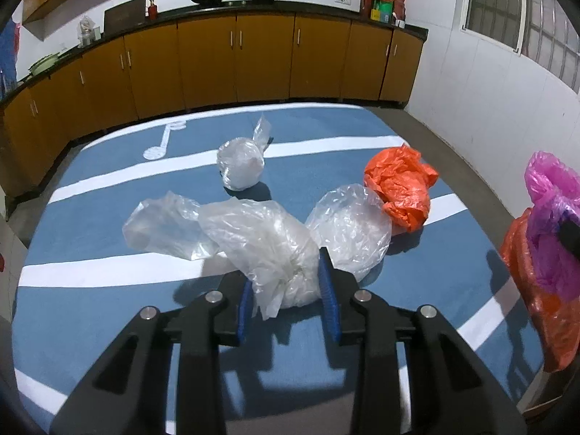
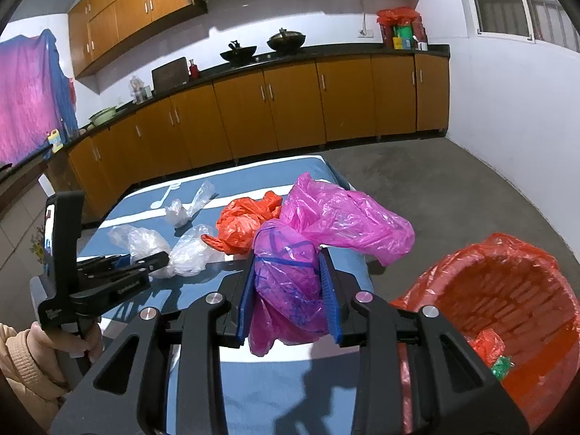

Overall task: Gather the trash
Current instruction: 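Carry the clear and pink bags to the basket and release both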

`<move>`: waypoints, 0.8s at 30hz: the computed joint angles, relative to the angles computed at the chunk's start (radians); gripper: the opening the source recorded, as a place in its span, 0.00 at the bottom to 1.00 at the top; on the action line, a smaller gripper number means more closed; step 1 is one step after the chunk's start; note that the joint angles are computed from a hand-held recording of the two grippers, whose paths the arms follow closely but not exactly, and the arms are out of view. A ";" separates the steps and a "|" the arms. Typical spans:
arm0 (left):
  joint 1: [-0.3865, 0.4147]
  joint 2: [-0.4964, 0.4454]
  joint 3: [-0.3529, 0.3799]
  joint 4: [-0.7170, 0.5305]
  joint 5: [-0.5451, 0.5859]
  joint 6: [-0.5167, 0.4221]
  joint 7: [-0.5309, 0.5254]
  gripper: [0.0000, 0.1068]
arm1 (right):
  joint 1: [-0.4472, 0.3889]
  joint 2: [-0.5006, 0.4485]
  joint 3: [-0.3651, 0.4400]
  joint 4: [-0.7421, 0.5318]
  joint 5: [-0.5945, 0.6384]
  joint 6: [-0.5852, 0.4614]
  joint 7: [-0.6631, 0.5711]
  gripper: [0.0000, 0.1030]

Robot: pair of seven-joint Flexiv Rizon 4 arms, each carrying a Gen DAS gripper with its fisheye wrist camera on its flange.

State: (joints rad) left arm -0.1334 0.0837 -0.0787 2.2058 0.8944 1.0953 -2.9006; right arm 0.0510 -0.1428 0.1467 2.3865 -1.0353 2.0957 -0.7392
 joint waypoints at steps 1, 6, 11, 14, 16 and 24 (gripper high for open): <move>-0.005 0.016 -0.005 0.002 0.006 -0.017 -0.006 0.30 | -0.004 0.010 -0.001 0.009 0.002 0.004 0.000 0.32; -0.018 0.100 -0.051 0.016 0.018 -0.068 -0.033 0.30 | -0.012 0.050 -0.015 0.044 0.016 0.020 -0.007 0.32; -0.022 0.161 -0.114 0.016 0.009 -0.094 -0.043 0.30 | -0.024 0.100 -0.041 0.084 0.024 0.039 -0.013 0.32; -0.024 0.179 -0.151 0.005 0.003 -0.099 -0.047 0.30 | -0.035 0.132 -0.064 0.110 0.024 0.052 -0.017 0.32; -0.026 0.182 -0.173 -0.008 0.003 -0.100 -0.048 0.30 | -0.043 0.155 -0.078 0.128 0.030 0.057 -0.024 0.32; -0.067 0.129 -0.236 -0.102 0.027 -0.088 -0.062 0.30 | -0.090 0.229 -0.149 0.182 0.009 0.075 -0.004 0.32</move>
